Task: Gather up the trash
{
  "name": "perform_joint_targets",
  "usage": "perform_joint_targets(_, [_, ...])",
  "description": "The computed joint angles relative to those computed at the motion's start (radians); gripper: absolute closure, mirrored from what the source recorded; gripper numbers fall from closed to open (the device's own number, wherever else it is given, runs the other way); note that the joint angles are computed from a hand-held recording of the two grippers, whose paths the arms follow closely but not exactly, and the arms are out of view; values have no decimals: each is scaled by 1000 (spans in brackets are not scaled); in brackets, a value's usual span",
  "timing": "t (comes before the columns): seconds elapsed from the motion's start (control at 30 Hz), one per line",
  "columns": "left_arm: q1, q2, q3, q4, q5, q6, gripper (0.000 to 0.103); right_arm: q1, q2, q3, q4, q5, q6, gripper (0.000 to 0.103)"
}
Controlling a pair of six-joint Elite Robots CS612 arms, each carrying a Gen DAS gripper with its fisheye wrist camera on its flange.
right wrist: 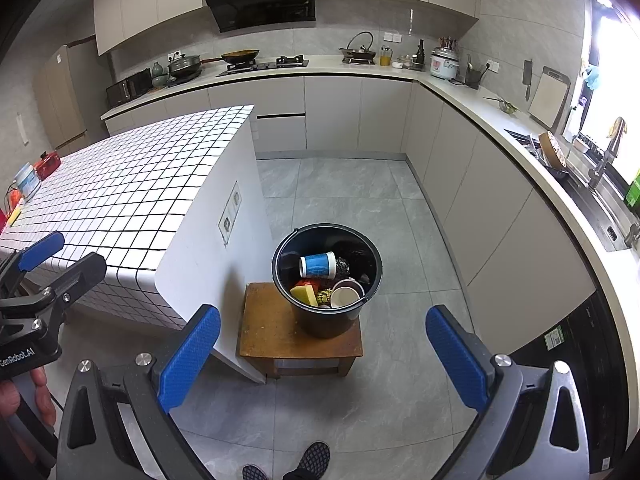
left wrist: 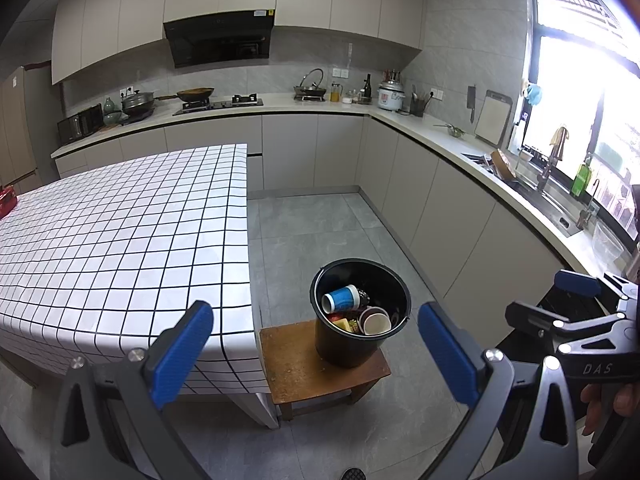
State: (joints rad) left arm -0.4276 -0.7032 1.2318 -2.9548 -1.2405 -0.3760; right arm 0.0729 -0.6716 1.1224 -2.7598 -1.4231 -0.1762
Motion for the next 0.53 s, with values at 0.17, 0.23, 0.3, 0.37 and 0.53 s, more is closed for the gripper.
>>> perform_joint_targets(0.17, [4,9,-3,-18,-6,18,1,0,1,-2,3,-1,-2,0])
perform_joint_targets(0.23, [10,9,2,-31,-26,6,1,0,2,-4,5,-3,-1,0])
perform_joint_targets(0.3, [11,10,2,-37,-23,6,1,-1,3,-4,6,-7,1,0])
perform_joint_targets(0.37, [12,10,2,-36,-25,9,1,-1,4,-6,8,-12,4,0])
perform_joint_targets(0.53, [11,11,-5,-9,-21,-15,0,-2,10,-15,17,-19,5,0])
